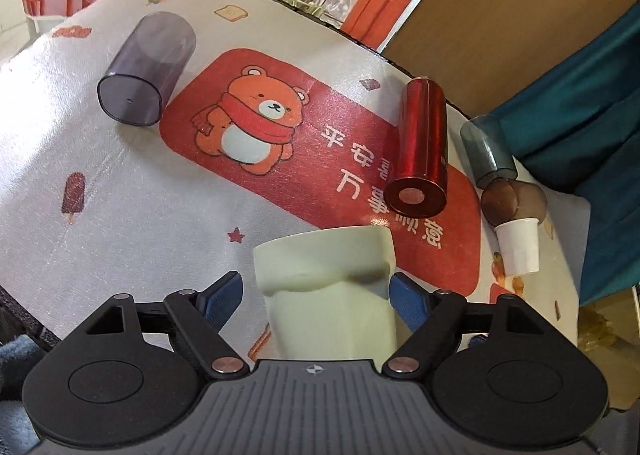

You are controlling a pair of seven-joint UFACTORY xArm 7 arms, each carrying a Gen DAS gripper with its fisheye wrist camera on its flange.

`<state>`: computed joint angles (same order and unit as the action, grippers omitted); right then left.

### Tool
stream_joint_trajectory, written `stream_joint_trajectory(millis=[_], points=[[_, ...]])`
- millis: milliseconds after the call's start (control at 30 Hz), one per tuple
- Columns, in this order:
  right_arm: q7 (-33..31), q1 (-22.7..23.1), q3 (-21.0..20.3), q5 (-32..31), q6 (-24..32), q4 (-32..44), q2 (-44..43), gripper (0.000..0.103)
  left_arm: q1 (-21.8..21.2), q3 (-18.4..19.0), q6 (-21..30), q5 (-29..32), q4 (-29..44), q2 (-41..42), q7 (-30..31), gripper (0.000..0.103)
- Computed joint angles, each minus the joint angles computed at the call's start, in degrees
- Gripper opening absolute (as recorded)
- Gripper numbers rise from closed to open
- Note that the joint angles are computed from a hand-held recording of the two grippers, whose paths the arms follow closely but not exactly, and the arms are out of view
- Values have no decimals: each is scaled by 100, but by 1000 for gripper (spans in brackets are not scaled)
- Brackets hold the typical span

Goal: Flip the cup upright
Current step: 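Close the left tool on the cup's base while the right tool holds it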

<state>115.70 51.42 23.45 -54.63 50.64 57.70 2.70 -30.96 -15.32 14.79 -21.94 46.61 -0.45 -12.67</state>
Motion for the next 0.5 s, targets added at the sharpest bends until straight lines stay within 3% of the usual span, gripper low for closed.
stream_joint_trajectory(millis=[233, 367, 500], points=[[-706, -33, -168, 44, -258, 335, 300, 81, 18, -14, 75, -891, 159, 133, 689, 82], [-797, -57, -299, 2, -471, 445, 426, 83, 58, -36, 112, -829, 247, 227, 754, 81], [-1039, -88, -422, 128, -699, 603, 621, 83, 123, -87, 112, -1269, 303, 288, 1288, 81]])
